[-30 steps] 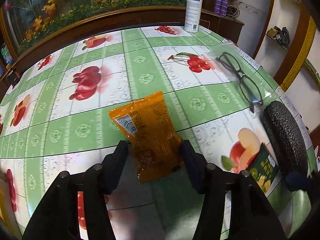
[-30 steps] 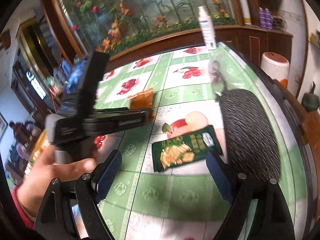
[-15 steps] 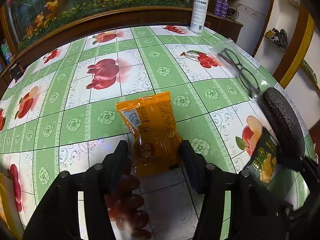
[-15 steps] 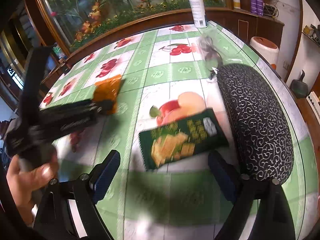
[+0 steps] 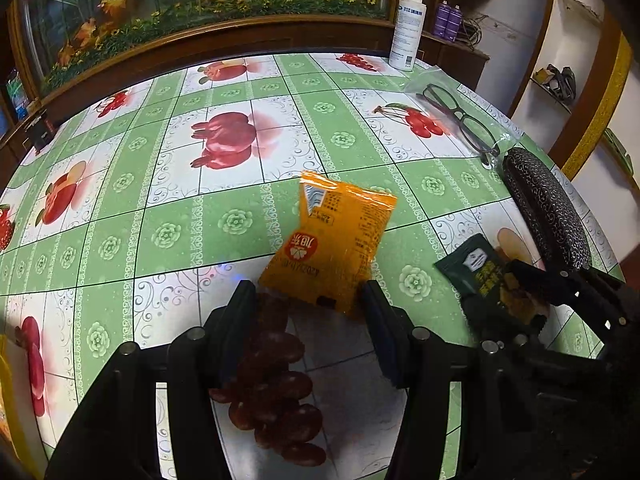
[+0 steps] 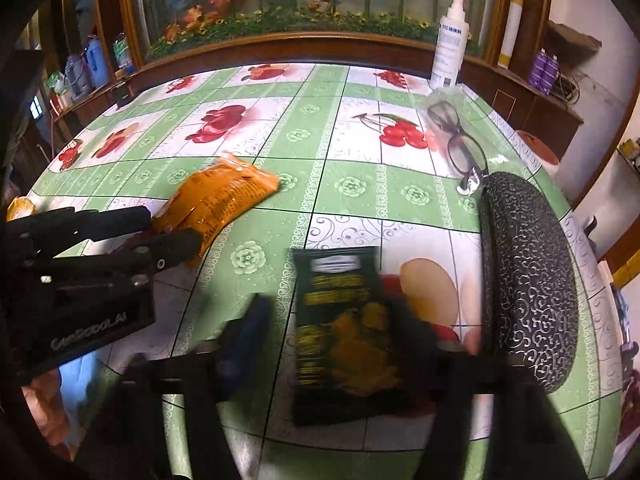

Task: Organize snacks
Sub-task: 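Grasp the small orange snack bag with the left tool while the right tool grasps the green cracker pack, then carry the orange bag with the left tool over the tray while the right tool carries the green pack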

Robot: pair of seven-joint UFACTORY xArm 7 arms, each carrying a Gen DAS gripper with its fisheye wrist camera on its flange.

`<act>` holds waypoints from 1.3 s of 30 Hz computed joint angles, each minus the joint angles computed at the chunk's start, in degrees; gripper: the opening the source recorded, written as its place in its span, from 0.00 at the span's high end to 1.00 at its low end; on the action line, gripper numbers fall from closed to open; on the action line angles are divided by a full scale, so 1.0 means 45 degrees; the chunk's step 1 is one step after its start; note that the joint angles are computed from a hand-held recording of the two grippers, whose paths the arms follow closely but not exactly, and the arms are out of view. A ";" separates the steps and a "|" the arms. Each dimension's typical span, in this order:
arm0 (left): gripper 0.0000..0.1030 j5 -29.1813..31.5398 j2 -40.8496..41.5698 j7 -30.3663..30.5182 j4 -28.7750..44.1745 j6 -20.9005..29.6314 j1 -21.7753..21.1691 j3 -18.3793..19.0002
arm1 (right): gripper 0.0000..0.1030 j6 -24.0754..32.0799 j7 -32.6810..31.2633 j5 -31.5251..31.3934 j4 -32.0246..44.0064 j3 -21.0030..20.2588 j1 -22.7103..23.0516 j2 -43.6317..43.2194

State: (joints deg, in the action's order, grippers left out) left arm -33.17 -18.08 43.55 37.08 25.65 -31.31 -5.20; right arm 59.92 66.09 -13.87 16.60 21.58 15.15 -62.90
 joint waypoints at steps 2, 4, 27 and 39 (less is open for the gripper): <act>0.48 -0.0074 0.0123 0.0114 0.0124 0.0035 -0.0022 0.0050 | 0.54 0.0001 0.0011 0.0030 -0.0083 -0.0072 0.0031 -0.0164; 0.48 -0.0158 0.0284 0.0412 0.0316 0.0191 -0.0056 0.0109 | 0.54 0.0008 -0.0024 0.0048 -0.0085 -0.0104 0.0026 -0.0189; 0.70 -0.1347 0.0994 0.2463 0.1099 0.0592 0.0168 -0.0202 | 0.55 -0.0322 0.1132 0.0484 -0.0944 0.0373 0.0795 -0.2336; 0.70 -0.1680 -0.1773 0.3044 -0.0763 0.1233 0.0860 0.0856 | 0.56 -0.0676 0.1635 0.0761 0.0216 0.1367 0.1212 -0.1837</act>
State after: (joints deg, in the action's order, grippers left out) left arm -40.73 -26.06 57.25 33.64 31.20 -27.44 -1.35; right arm 56.87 73.45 -10.45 17.57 27.73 20.61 -71.17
